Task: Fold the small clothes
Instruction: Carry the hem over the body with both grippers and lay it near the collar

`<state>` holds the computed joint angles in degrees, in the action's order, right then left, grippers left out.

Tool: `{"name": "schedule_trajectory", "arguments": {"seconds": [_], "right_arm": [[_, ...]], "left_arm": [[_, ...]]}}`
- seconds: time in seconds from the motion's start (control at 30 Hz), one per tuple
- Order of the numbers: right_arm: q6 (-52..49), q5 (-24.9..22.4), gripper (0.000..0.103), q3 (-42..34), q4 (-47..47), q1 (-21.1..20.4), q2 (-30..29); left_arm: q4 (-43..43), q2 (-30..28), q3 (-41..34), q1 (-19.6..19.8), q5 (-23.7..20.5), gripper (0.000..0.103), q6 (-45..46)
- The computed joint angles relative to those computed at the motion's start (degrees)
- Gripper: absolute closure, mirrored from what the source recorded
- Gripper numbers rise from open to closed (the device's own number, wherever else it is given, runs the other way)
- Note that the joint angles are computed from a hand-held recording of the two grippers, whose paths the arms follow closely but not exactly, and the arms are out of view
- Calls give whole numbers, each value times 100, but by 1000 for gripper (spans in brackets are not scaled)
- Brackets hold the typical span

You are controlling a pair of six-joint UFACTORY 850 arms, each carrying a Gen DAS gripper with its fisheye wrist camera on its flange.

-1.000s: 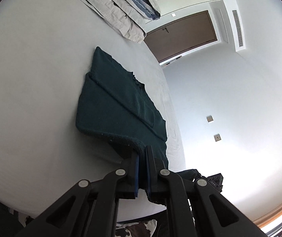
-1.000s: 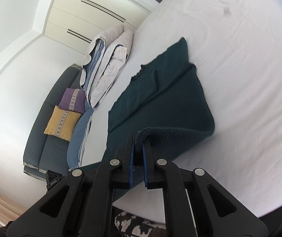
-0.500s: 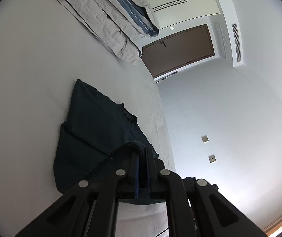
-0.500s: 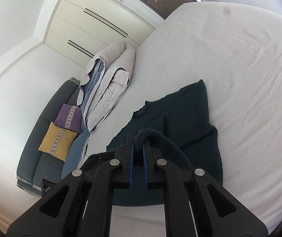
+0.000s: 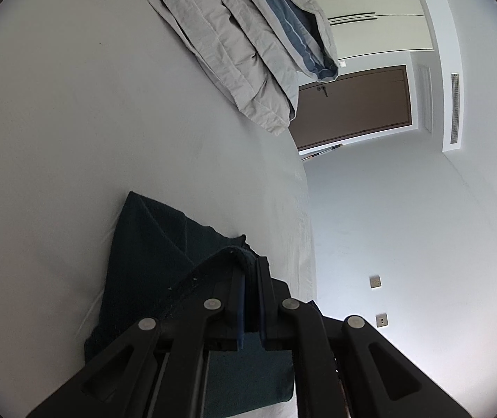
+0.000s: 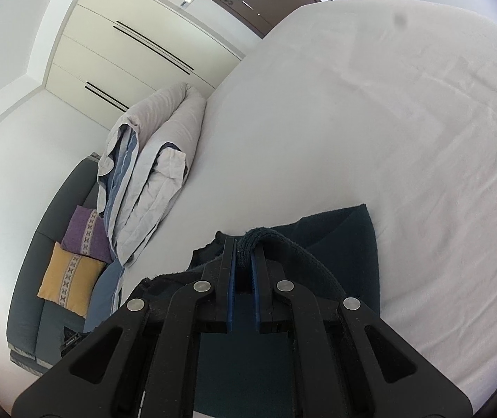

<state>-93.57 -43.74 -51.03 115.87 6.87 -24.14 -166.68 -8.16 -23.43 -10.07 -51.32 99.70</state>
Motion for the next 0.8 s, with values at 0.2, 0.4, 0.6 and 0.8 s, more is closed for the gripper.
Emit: {"name": "schedule_trajectory", "arguments": {"seconds": [0.2,0.4,0.6,0.8], "right_arm": [[173,489,97,-854,177,195,-832],[530,1062,93,-1698,-45,383,-1564],[-167,1278,47,-1693,1001,431,-1754],[-1167,1322,44,-1031,1553,514,-1154]], "left_arm": [[280,-676,-623,293,301,96,-5],[315,-1395,-1192,401,873,90,47],[366,-1483,-1140,456,599,44,-171],[-561,-601,-678,7,1019,39,903]]}}
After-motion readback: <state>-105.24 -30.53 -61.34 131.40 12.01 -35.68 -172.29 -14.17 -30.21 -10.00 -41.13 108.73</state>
